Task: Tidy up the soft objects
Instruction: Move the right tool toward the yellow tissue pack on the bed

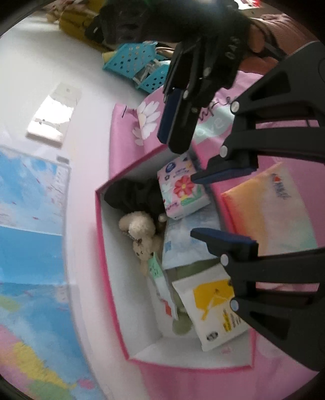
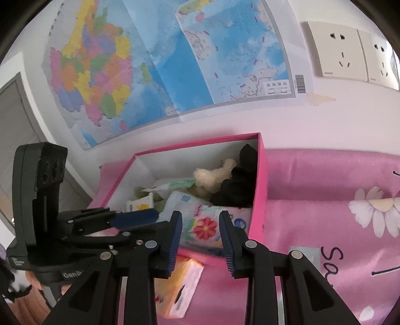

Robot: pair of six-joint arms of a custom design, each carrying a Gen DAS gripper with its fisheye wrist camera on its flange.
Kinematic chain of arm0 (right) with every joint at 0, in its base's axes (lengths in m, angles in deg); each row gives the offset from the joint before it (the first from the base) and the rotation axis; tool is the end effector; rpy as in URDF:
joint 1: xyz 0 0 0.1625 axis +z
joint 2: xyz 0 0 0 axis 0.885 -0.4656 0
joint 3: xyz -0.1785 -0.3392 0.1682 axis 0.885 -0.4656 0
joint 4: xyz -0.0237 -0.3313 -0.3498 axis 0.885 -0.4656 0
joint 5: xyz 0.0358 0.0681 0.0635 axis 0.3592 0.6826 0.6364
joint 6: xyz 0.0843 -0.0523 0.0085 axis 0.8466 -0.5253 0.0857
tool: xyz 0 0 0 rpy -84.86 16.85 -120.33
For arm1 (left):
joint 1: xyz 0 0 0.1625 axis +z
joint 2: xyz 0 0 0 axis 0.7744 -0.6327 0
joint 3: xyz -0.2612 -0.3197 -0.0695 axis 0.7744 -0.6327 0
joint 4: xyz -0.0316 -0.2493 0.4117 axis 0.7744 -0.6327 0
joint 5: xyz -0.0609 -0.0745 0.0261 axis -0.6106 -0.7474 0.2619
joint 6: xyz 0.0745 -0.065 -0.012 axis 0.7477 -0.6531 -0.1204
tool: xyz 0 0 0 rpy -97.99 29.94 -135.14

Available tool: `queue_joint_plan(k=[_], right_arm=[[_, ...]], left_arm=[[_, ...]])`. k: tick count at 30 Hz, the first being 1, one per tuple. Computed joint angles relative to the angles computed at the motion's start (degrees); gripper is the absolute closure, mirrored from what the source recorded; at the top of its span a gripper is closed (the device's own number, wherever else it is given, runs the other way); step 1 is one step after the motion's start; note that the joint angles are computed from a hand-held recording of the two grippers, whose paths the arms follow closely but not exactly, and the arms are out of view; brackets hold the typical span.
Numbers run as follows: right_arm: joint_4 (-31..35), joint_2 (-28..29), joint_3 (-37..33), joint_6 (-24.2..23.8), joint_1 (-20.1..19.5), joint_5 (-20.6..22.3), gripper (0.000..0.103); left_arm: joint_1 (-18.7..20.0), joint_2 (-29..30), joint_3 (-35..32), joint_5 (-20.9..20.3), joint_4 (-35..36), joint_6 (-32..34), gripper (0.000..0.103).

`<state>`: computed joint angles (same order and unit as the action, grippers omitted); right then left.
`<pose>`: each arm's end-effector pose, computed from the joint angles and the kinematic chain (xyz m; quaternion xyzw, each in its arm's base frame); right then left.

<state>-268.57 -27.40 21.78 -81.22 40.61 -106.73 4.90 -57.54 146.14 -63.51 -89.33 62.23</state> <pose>0.2548 -0.6930 0.1983 0.1128 -0.8679 0.4481 0.1825 -0.3247 -0.7696 0.2075 0.4075 0.8875 -0.1591 0.1447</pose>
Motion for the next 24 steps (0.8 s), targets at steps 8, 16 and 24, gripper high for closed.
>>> queue_joint_plan(k=[8, 16, 24], right_arm=[[-0.8, -3.5, 6.7, -3.3, 1.7, 4.5, 0.062], [2.6, -4.4, 11.6, -6.3, 3.4, 8.0, 0.053], [10.4, -1.6, 11.9, -6.3, 3.6, 8.5, 0.053]], left_arm=[[0.7, -11.6, 11.9, -3.5, -2.9, 5.6, 0.058], [3.3, -21.6, 22.5, -3.7, -1.3, 0.6, 0.058], [5.1, -28.6, 28.6, -3.6, 6.1, -3.6, 0.058]])
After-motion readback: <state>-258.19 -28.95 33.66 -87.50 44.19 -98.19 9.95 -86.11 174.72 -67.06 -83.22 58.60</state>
